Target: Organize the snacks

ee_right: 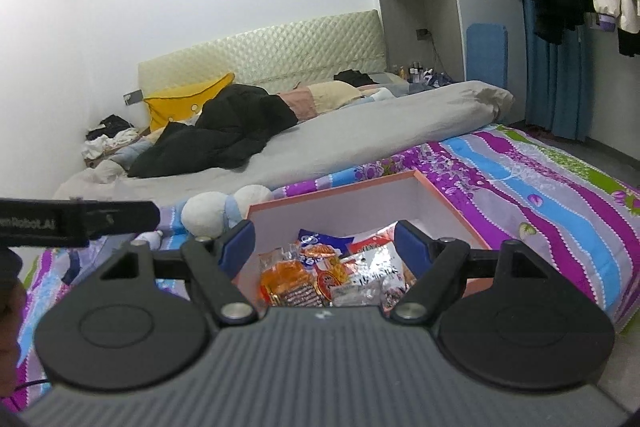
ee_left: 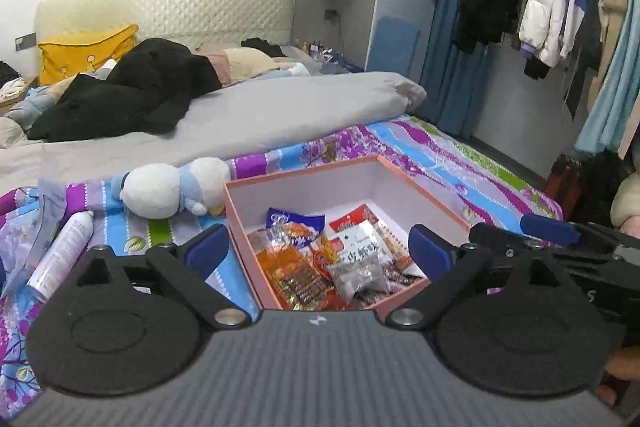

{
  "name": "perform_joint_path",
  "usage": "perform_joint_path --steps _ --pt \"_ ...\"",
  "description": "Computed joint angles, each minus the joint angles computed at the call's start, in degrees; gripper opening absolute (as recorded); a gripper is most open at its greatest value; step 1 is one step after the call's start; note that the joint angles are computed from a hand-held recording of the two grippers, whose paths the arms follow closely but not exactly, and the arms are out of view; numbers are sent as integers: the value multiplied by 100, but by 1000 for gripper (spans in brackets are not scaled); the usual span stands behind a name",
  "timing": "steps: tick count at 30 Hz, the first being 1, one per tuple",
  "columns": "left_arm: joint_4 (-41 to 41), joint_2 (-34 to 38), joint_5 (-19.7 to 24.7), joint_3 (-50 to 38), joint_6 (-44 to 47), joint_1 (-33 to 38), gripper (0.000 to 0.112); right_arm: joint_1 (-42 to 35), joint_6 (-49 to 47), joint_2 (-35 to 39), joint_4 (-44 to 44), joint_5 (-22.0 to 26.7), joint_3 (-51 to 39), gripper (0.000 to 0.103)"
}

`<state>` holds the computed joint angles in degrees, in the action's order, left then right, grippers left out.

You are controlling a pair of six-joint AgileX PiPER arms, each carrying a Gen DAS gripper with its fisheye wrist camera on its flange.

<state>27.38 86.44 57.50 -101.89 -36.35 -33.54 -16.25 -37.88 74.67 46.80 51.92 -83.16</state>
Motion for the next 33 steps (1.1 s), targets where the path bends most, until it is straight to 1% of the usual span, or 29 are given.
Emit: perform_joint_path --steps 2,4,12,21,24,27,28,29,33 --pt "-13 -73 -30 116 -53 -19 98 -77 -6 -97 65 87 108 78" --pt "58 -157 -36 232 -138 -88 98 -61 29 -211 -27 53 208 78" --pt "713 -369 361 461 -673 -651 98 -273 -32 -554 42 289 509 78" --pt "1108 -717 841 564 -1012 -1007 99 -641 -214 -848 161 638 699 78" --pt "1227 -844 926 649 -1164 -1135 101 -728 -198 -917 224 762 714 78" --pt "1223 -917 982 689 -1169 -1202 103 -747 -284 -985 274 756 724 78" --pt "1202 -929 1001 681 -1156 -1201 103 -704 -264 -986 205 698 703 89" --pt "1202 -946 1016 690 -1166 -1198 103 -704 -273 -992 192 660 702 103" --pt "1206 -963 1064 676 -1162 -1155 103 -741 -210 -998 215 627 705 103"
